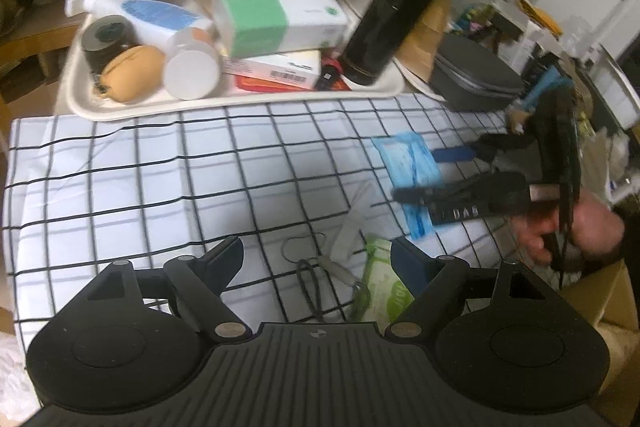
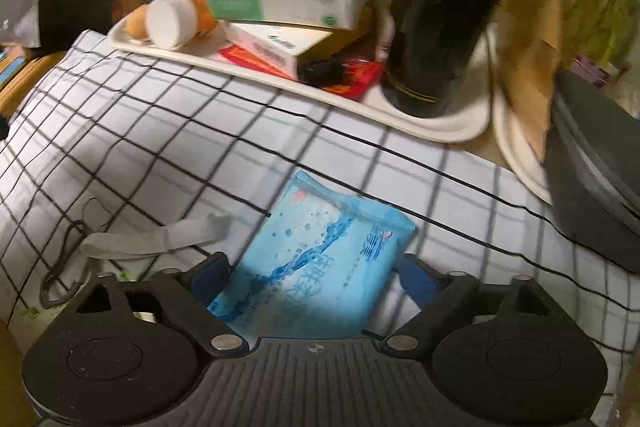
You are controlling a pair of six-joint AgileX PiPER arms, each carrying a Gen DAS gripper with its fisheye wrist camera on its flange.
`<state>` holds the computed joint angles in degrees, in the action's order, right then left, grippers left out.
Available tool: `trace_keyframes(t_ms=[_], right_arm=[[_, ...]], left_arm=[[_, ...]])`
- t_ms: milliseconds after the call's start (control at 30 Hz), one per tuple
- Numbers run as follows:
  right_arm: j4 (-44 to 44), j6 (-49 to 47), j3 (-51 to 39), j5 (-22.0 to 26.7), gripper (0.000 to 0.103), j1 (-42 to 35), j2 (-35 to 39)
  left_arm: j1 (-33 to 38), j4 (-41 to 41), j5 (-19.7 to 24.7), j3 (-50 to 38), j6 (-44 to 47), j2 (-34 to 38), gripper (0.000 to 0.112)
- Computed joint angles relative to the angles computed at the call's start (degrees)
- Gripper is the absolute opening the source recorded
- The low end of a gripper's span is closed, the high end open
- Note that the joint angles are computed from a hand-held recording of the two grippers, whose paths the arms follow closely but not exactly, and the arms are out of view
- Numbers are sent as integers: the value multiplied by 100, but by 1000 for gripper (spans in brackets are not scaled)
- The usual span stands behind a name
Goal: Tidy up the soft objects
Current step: 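Lift the wet-wipe pack with the right gripper while the left approaches the green roll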
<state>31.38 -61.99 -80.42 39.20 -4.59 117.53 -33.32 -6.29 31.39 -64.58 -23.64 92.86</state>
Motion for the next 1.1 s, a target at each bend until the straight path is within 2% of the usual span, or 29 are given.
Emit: trace_keyframes(t_ms=[133,267,500,667,867,1000,1100], right_arm=[[-263,339,-160,163,81,-98,25],[-352,360,-166,340,78,-205,-21],[-336,38,-72,514,76,-313,-132],[-364,-42,-100,626,76,-365,-160],[-422,-204,-92,691,76,-388,-156],[-413,-238,-118,736,76,-413,-152],[-414,-278,-120,750,76,-425,-163]], left_arm=[[23,-463,-6,-76,687,185,81],[-63,-81,49,-172,556,360,78],[-302,764,524,-531,266,790,59],[-392,897,589,-613,422,1067,53],[-524,1071,600,-653,314,1218,31],[-555,1170,638,-702,165,1259,4],[-593,1340,654,-708,7,1255,4]])
